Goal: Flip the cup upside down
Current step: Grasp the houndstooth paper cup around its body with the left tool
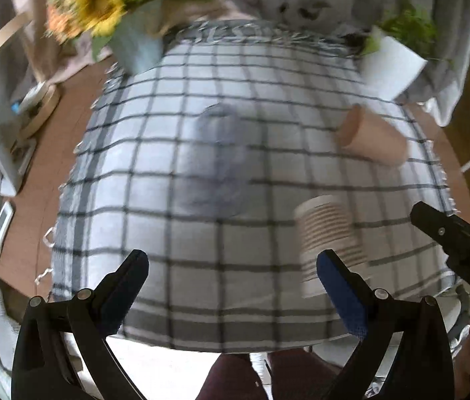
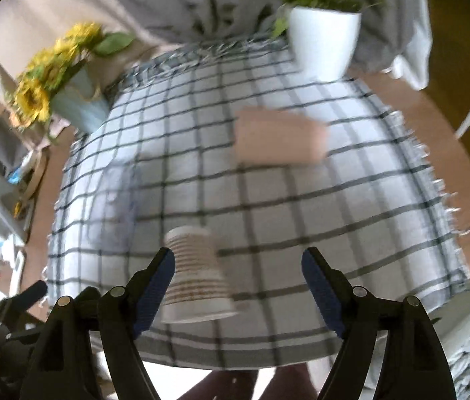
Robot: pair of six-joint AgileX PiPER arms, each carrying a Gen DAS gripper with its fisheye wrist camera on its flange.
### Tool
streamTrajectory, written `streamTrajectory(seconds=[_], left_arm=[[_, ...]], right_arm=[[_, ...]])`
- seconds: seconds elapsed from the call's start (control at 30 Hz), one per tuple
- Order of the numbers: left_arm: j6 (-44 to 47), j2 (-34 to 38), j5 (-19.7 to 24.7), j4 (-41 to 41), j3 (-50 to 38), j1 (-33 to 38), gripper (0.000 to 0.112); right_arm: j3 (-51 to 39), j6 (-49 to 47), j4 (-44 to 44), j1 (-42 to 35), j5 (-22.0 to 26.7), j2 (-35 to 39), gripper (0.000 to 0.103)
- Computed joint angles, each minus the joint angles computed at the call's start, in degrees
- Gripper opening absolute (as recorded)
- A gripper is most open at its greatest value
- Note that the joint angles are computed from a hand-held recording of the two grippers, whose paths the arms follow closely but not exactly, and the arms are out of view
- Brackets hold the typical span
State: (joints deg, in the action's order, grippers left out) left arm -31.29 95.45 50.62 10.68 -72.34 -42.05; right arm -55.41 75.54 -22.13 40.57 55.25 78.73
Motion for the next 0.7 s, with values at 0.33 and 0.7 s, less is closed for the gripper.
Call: streamTrajectory(seconds=[0.33, 0.7], left_arm=[[1.7, 11.87, 4.8, -7.54, -14.21, -2.74, 0.103], [5.0, 26.12, 13.37, -13.79, -29.72, -2.08, 0.097]], right_arm=[[6.24, -15.47, 8.36, -14.04, -1.18, -7.89, 0.079], [10.07, -34.64, 21.11, -29.61, -7.58, -4.74, 0.079]])
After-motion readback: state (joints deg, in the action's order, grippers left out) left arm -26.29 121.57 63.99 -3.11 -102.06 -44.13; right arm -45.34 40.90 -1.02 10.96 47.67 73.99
